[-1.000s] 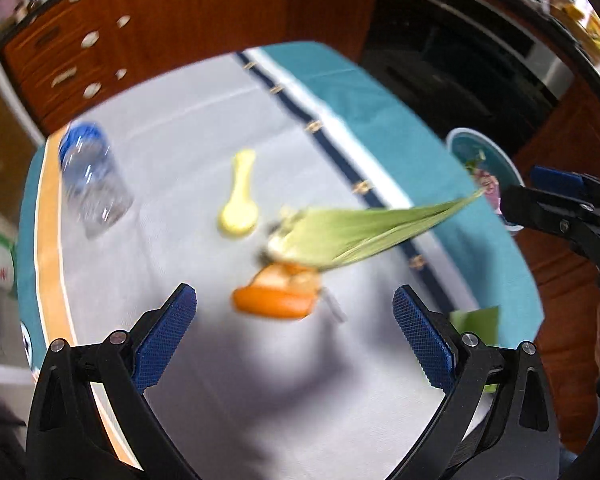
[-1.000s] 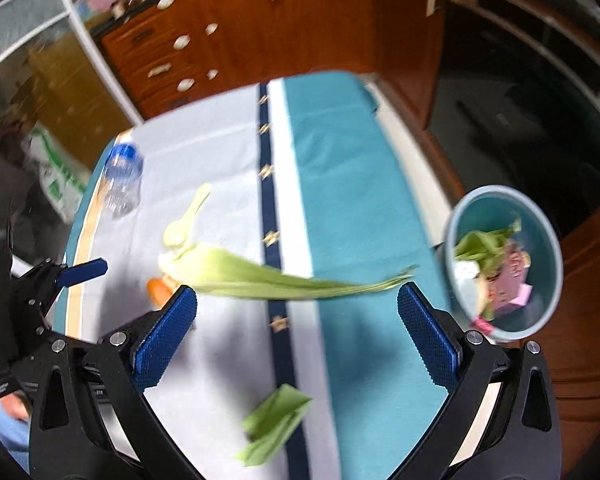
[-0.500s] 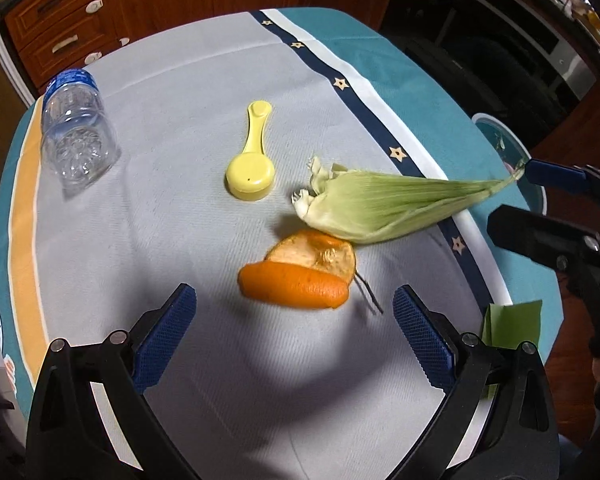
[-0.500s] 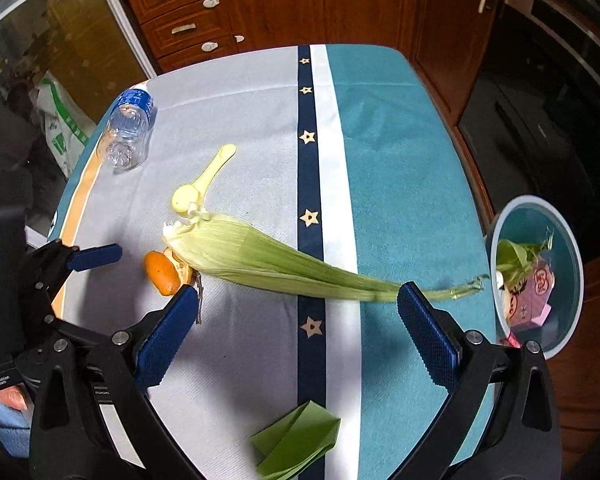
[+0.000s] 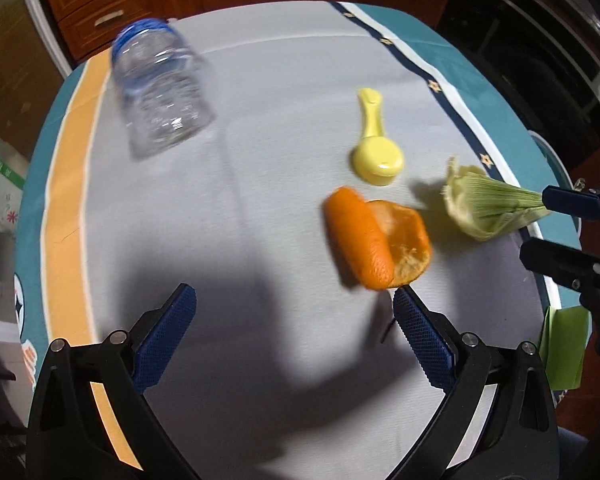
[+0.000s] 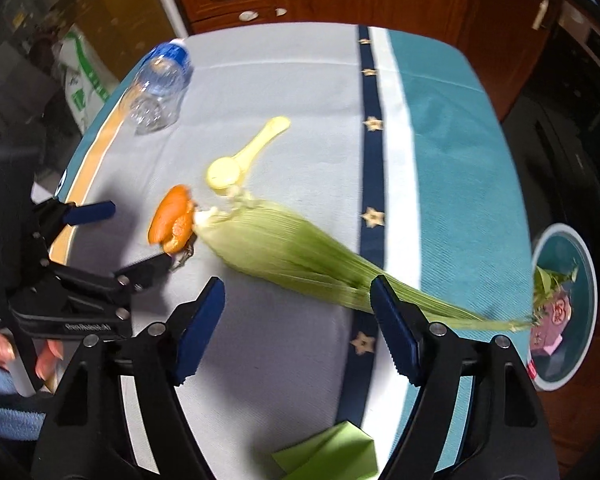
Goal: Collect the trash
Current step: 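Grasp the long corn husk with the right tool while the left tool grasps the orange peel, then carry the corn husk and orange peel over the teal bin with both tools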
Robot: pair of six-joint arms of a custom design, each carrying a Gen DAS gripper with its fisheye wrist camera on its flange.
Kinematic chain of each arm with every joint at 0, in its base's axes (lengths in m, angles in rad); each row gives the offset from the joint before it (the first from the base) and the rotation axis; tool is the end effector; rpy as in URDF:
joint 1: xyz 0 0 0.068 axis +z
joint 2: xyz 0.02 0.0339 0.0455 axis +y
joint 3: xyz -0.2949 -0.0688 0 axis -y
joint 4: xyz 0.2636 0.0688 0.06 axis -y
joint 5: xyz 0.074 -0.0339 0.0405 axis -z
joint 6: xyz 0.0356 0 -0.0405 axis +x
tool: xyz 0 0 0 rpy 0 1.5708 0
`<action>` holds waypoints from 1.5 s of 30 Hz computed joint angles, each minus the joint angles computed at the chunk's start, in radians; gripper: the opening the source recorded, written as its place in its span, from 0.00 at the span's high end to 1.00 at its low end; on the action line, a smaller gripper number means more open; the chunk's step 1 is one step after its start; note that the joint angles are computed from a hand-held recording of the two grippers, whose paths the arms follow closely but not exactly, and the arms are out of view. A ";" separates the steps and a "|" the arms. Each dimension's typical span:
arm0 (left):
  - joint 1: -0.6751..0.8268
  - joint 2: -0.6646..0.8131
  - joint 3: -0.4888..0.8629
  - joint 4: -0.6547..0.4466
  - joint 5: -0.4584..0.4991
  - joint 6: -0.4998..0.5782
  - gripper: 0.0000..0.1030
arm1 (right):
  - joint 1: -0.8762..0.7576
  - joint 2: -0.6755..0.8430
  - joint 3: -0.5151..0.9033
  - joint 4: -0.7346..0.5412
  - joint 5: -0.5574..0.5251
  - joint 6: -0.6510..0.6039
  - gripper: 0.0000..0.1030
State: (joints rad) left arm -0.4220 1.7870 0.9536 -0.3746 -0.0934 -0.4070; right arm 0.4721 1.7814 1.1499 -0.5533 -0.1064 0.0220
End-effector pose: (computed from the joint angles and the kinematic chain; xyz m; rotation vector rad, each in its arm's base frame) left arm 0.3150 -0.1378 0.1444 -0.0030 2.7713 -0.0862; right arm 0.3287 0.1721 0.1933 -0.6486 2.7035 0.2764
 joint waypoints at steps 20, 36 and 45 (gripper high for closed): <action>-0.032 0.039 0.058 0.066 0.058 0.085 0.04 | 0.029 0.117 0.104 0.027 0.051 0.053 0.95; -0.071 -0.029 0.070 0.055 0.022 0.054 0.78 | -0.081 -0.067 -0.014 0.082 -0.091 0.117 0.95; -0.154 -0.034 0.204 -0.036 0.013 0.077 0.78 | -0.165 -0.229 -0.097 0.104 -0.118 0.105 0.95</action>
